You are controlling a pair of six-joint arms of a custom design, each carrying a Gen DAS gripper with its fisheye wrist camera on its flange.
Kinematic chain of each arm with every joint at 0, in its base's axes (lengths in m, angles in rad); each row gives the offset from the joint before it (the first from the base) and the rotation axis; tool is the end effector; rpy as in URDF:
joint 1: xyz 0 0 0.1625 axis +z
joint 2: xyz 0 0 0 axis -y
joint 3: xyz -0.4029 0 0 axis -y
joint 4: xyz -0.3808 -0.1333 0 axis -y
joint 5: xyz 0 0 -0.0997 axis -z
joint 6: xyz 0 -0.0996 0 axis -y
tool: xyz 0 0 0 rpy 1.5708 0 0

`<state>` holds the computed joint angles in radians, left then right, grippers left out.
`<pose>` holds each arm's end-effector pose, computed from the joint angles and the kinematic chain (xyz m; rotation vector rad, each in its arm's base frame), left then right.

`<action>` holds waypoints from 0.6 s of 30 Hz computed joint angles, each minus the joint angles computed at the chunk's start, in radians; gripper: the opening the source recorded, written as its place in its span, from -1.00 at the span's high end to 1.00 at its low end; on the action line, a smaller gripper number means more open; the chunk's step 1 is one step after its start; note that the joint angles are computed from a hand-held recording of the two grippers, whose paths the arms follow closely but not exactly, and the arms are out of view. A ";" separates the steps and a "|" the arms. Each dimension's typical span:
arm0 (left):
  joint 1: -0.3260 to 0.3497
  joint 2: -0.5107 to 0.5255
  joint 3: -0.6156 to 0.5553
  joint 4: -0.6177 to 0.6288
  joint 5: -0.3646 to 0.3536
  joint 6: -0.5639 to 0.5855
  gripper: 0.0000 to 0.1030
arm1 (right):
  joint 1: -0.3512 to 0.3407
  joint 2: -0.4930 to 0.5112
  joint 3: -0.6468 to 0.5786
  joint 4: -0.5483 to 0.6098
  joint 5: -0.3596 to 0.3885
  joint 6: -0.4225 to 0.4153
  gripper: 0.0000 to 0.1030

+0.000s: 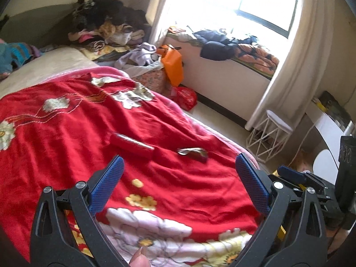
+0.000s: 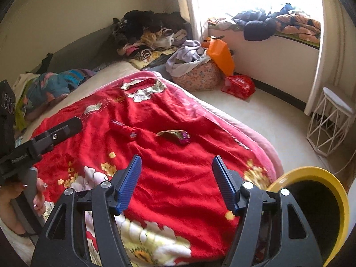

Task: Collect trash
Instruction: 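Move both open grippers back over the red tube and gold wrapper on the bedspread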

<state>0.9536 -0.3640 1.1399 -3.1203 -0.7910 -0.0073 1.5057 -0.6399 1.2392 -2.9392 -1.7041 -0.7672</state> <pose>-0.2793 -0.7449 0.0582 0.3317 2.3691 -1.2124 0.0692 -0.7841 0.1867 0.8201 -2.4416 0.8836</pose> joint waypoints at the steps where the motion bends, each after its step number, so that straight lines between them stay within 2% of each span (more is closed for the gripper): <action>1: 0.004 -0.002 0.002 0.000 0.002 -0.005 -0.79 | 0.001 0.012 -0.015 0.007 -0.003 -0.002 -0.24; 9: 0.045 -0.018 -0.001 0.016 -0.006 -0.052 -0.79 | 0.015 0.119 -0.156 0.061 -0.055 -0.015 -0.24; 18: 0.089 0.006 -0.075 0.096 -0.063 -0.110 -0.78 | 0.023 0.262 -0.375 0.137 -0.116 -0.059 -0.23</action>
<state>1.0422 -0.3583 1.0654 -3.0242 -0.8541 -0.1170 1.5284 -0.3776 0.8638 -2.8025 -1.8202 -0.8265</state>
